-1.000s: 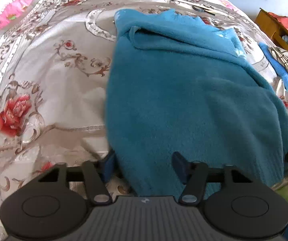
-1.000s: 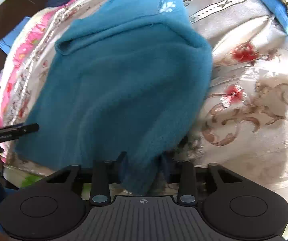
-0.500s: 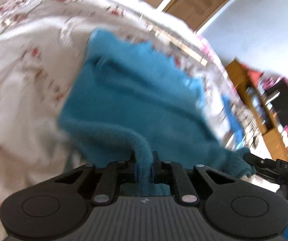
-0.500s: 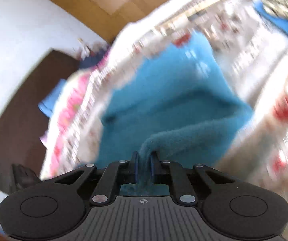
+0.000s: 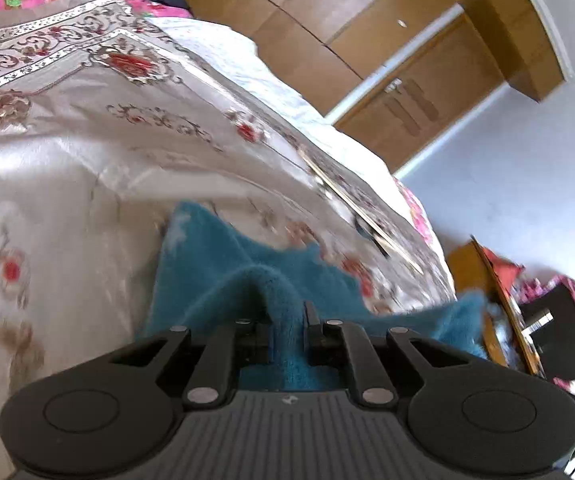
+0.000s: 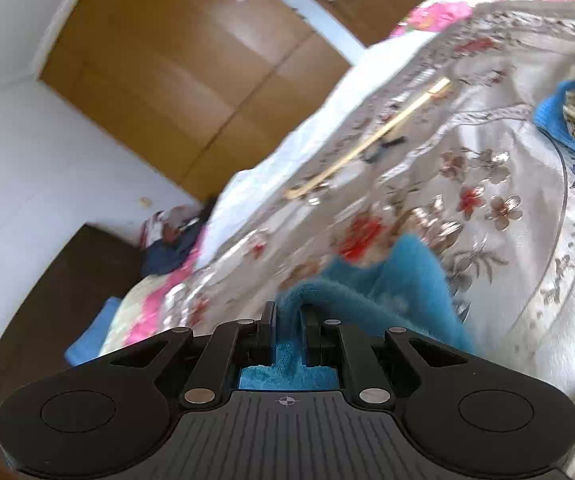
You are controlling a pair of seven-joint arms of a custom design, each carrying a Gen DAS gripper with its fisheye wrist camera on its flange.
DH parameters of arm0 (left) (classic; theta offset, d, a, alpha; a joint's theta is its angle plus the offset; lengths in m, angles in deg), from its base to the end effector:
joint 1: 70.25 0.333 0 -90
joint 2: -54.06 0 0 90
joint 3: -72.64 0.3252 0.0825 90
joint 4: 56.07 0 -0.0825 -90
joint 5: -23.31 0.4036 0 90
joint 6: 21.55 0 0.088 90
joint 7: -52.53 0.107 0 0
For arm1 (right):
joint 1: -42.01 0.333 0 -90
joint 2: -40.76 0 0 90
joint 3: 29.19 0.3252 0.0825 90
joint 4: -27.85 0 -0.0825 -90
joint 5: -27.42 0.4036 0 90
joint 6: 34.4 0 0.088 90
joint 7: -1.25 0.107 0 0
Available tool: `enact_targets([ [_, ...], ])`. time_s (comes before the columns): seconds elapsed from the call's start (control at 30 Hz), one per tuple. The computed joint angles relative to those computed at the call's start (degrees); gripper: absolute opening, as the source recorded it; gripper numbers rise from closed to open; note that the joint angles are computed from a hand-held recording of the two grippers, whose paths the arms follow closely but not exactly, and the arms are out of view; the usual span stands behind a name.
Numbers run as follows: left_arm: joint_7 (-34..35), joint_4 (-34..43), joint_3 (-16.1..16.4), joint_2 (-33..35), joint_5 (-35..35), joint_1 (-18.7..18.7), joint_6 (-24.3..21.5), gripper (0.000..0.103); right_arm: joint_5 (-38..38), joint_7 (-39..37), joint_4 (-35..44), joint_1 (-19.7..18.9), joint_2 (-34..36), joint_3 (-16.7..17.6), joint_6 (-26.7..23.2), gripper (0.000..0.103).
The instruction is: Fold small clothes
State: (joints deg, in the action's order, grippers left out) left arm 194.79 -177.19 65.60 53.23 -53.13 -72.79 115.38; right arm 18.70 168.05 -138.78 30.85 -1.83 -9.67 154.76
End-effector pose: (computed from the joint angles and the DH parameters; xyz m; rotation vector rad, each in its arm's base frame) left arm 0.5766 -0.1062 0.4554 1.6766 -1.9648 1.4513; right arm 0.3558 0.0734 0.4863 -0.6038 1.9628 -0.4076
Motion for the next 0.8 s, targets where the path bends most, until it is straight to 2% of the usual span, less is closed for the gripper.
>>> enact_targets([
  [0.03, -0.5, 1.7, -0.4, 2.1, 0.0, -0.4, 1.7, 0.023, -0.1, -0.2, 1.1, -2.0, 3.4, 0.6, 1.4, 0.012],
  [0.1, -2.0, 4.1, -1.2, 5.5, 0.7, -0.7, 4.3, 0.023, 1.4, 0.3, 3.1, -7.3, 8.5, 4.6, 2.3, 0.012],
  [0.17, -4.3, 5.9, -2.2, 8.8, 1.9, -0.8, 6.3, 0.024, 2.5, -0.1, 4.5, -9.0, 14.0, 5.2, 4.5, 0.016],
  [0.23, -4.9, 6.4, -3.0, 10.3, -0.4, 0.1, 6.2, 0.026, 4.9, -0.8, 5.4, -11.7, 16.9, 7.9, 4.8, 0.019],
  [0.27, -5.0, 6.5, -3.2, 10.7, -2.0, 0.9, 5.1, 0.029, 5.4, -1.5, 5.4, -11.6, 18.1, 7.6, 6.0, 0.021],
  [0.33, -6.8, 7.1, -3.3, 11.3, -3.2, 2.1, 2.8, 0.029, 6.0, -3.1, 5.1, -10.5, 19.4, 6.8, 8.7, 0.034],
  [0.37, -7.6, 7.2, -3.4, 11.4, -3.2, 2.4, 2.4, 0.029, 6.4, -4.3, 5.0, -10.3, 19.2, 6.9, 9.1, 0.038],
  [0.5, -8.8, 5.3, -3.7, 9.6, -6.1, 2.9, 2.6, 0.032, 9.9, -8.1, 4.2, -11.0, 16.5, 9.4, 11.6, 0.056],
  [0.53, -9.2, 5.0, -3.6, 9.2, -7.6, 3.1, 2.2, 0.036, 10.5, -8.8, 4.1, -10.4, 15.7, 9.2, 11.2, 0.059],
  [0.6, -10.2, 4.1, -3.4, 8.1, -10.2, 3.0, 2.9, 0.038, 11.3, -10.6, 4.0, -9.3, 14.2, 8.9, 9.0, 0.059],
  [0.63, -9.6, 3.3, -3.4, 7.2, -11.7, 2.7, 4.7, 0.039, 11.9, -11.6, 3.8, -9.1, 13.1, 9.3, 7.5, 0.059],
  [0.67, -7.7, 2.6, -3.5, 6.1, -13.5, 1.9, 8.8, 0.046, 12.2, -12.1, 3.5, -8.9, 12.1, 9.7, 6.2, 0.059],
  [0.73, -1.4, 1.7, -4.2, 4.1, -16.3, -0.8, 22.4, 0.055, 12.0, -11.9, 2.7, -8.9, 10.0, 10.7, 4.1, 0.059],
  [0.77, 0.7, 1.7, -4.4, 3.7, -16.5, -1.9, 27.2, 0.058, 11.7, -11.3, 2.4, -9.5, 9.0, 11.6, 3.1, 0.059],
  [0.8, 2.3, 1.5, -4.2, 3.2, -16.7, -2.4, 29.4, 0.058, 11.2, -10.6, 2.0, -10.2, 7.6, 12.8, 1.5, 0.059],
])
